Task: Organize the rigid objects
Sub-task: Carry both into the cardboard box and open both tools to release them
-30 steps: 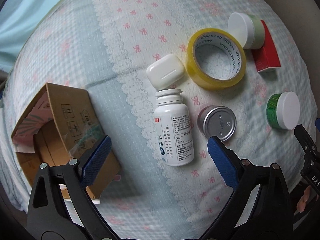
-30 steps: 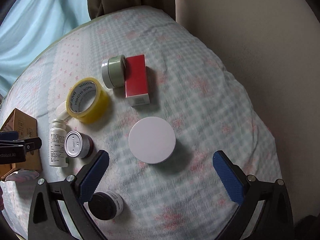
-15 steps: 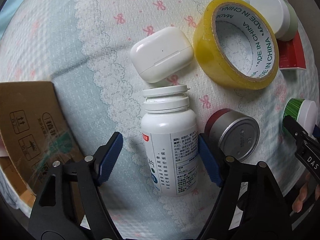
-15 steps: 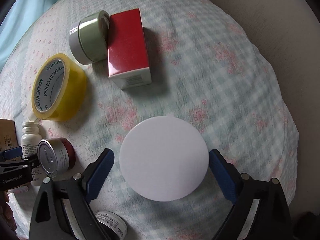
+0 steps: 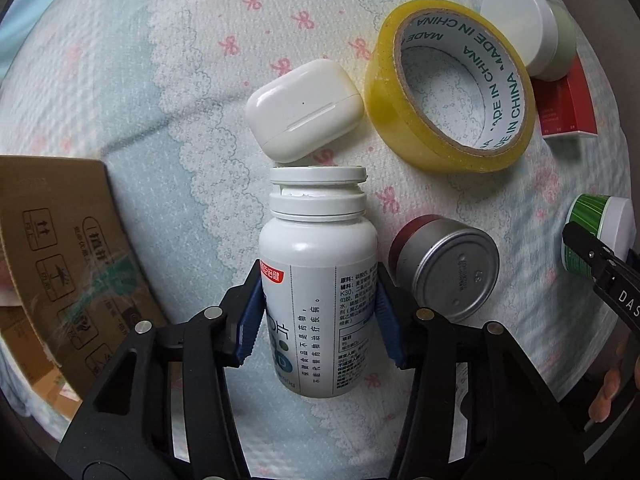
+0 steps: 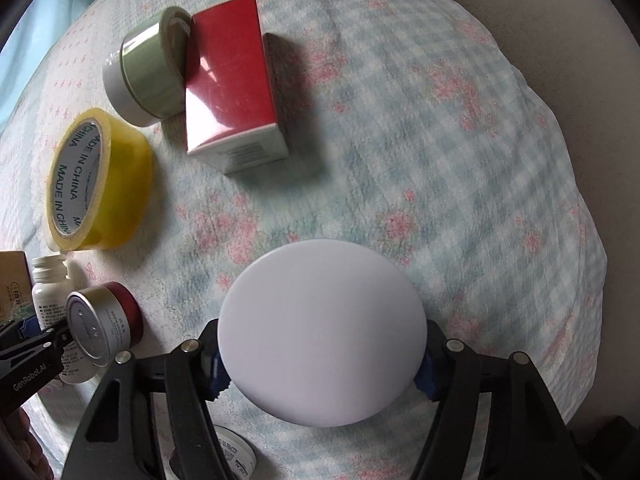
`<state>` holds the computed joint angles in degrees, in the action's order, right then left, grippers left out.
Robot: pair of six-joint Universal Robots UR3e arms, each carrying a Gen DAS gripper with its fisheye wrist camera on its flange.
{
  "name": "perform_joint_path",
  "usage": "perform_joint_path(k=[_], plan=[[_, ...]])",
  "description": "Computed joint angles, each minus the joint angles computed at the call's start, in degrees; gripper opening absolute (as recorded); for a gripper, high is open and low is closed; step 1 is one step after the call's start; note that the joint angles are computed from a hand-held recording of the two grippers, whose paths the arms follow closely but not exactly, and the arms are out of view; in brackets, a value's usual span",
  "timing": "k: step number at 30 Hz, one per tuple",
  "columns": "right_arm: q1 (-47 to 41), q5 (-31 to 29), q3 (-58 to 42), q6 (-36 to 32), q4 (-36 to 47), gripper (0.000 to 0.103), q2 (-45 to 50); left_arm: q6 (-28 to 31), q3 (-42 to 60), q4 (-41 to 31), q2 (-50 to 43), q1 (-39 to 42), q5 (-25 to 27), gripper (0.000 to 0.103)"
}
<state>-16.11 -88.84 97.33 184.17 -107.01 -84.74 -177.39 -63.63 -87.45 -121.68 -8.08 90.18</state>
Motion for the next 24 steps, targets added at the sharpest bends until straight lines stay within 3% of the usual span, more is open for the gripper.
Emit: perform_joint_path(k=[8,12,18,24], plan=[[-6.01,3.74,-1.96,-4.34,6.01,0.066,-9.31,-2.34,-0.99,-4.53,12.46,0.04,-1.68,0.047],[-7.95,5.78,-10.29,-8.88,13.25,0.066,-11.59,-5.01,13.64,-13.74,11.95,0.5,-3.25,0.047],[-1.59,6.39,-26.0,-9.85,22.95,0.066,-10.77,-4.19,28.53,-23.88,15.17,5.19,-5.84,0.047],[8.72,6.4,-46.62,-7.28,33.31,0.066,-4.27,2.78,36.26,-34.37,21.55,19.07,-11.76,0.047]])
